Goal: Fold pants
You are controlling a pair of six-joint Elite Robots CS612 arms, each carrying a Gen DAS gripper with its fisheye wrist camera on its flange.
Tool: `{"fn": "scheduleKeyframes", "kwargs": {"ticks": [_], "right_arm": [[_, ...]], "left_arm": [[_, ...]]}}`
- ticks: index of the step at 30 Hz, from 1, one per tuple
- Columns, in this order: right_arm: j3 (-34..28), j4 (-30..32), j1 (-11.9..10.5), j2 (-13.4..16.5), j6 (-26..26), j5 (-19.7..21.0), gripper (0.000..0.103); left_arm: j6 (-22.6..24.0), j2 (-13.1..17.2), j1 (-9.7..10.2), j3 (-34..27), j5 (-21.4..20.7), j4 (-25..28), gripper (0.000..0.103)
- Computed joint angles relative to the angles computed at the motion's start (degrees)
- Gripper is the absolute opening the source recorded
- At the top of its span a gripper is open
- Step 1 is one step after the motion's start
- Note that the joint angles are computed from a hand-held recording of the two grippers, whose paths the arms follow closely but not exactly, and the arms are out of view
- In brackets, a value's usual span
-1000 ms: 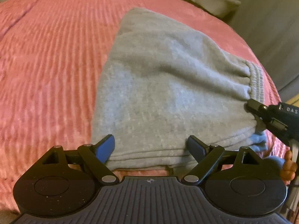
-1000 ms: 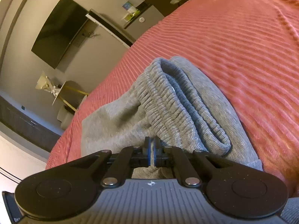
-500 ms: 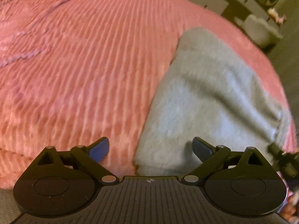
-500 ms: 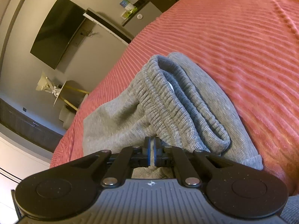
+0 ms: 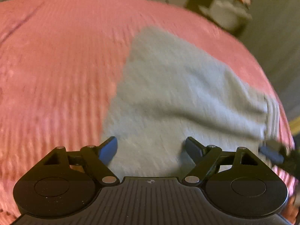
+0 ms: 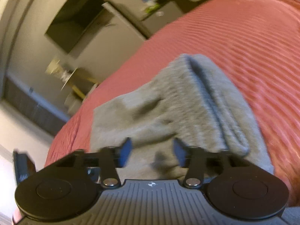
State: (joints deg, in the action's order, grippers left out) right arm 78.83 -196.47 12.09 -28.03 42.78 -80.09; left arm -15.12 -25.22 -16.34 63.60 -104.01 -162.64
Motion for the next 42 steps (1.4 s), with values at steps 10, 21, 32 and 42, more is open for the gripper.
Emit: {"fn": "scheduleKeyframes", "kwargs": {"ticks": [10,21,32,42], "right_arm": [[1.3,4.0,0.1,-3.4,-10.0,-3.7,0.086],[0.7,11.5,-8.7,-1.0,-4.6,17.5,0.086],[-3.6,1.5,-13.3,6.0,1.9,36.5,0.086],[-12.7,-9.3,-14.2,13.2,15.1,45.3,0.086]], "left_arm": [[-10.1,4.4,3.66,-7.1,-14.8,2.4,0.095],[0.8,9.4,5.15,-17.4,-22.3,14.8,0.096],[7.7,15.4,6.42,-28.0,-33.0,23.0,0.098],[15.0,19.3,6.04,-34.6,-39.9,29.0,0.103]]}}
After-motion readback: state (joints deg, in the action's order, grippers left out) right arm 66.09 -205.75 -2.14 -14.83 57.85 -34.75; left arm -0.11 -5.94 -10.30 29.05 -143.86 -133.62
